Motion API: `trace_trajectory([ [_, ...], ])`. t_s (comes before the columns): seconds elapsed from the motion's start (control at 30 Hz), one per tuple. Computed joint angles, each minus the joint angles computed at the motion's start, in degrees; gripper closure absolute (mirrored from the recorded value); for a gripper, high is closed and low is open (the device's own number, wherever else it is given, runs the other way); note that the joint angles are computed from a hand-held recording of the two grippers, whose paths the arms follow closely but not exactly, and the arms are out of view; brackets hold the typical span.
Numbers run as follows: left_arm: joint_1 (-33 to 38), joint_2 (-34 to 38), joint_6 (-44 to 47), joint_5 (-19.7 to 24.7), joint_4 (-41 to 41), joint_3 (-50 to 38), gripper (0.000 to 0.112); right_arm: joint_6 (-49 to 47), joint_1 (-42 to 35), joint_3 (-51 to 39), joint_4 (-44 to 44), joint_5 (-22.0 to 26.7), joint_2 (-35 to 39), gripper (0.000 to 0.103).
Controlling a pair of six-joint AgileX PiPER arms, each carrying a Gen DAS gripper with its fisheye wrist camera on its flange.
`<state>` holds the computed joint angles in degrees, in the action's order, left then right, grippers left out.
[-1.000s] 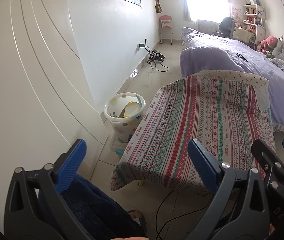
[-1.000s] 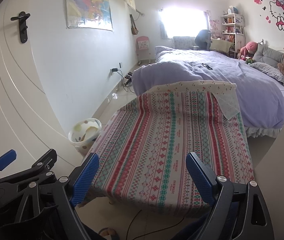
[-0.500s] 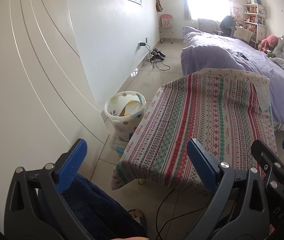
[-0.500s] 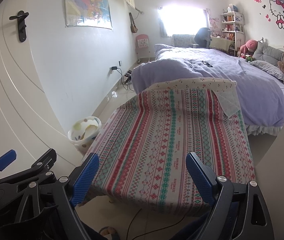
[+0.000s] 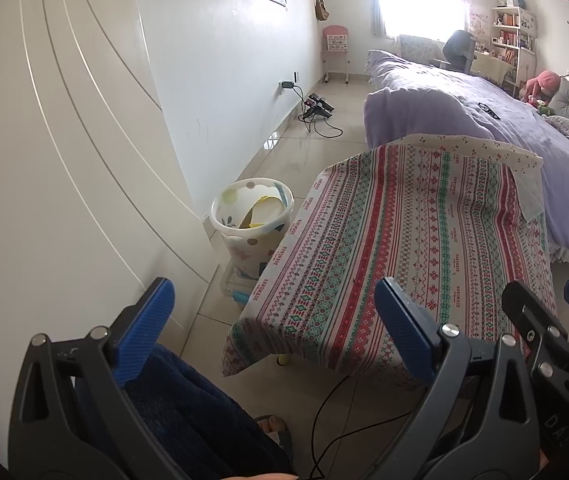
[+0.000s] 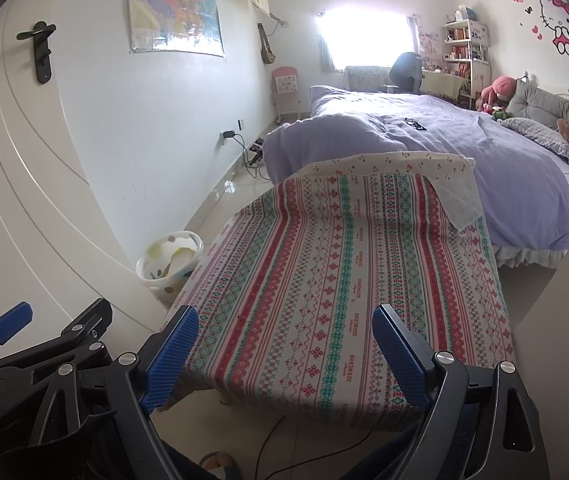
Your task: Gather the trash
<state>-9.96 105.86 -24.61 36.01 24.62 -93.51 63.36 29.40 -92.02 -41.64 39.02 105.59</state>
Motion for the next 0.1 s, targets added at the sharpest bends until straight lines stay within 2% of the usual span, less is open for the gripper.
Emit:
trace_trajectory([
  [0.1, -0.04, -0.11, -0.05, 0.1, 0.03, 0.1, 0.013, 0.02, -0.03, -0.04, 0.0, -0.05, 0.1, 0.013],
])
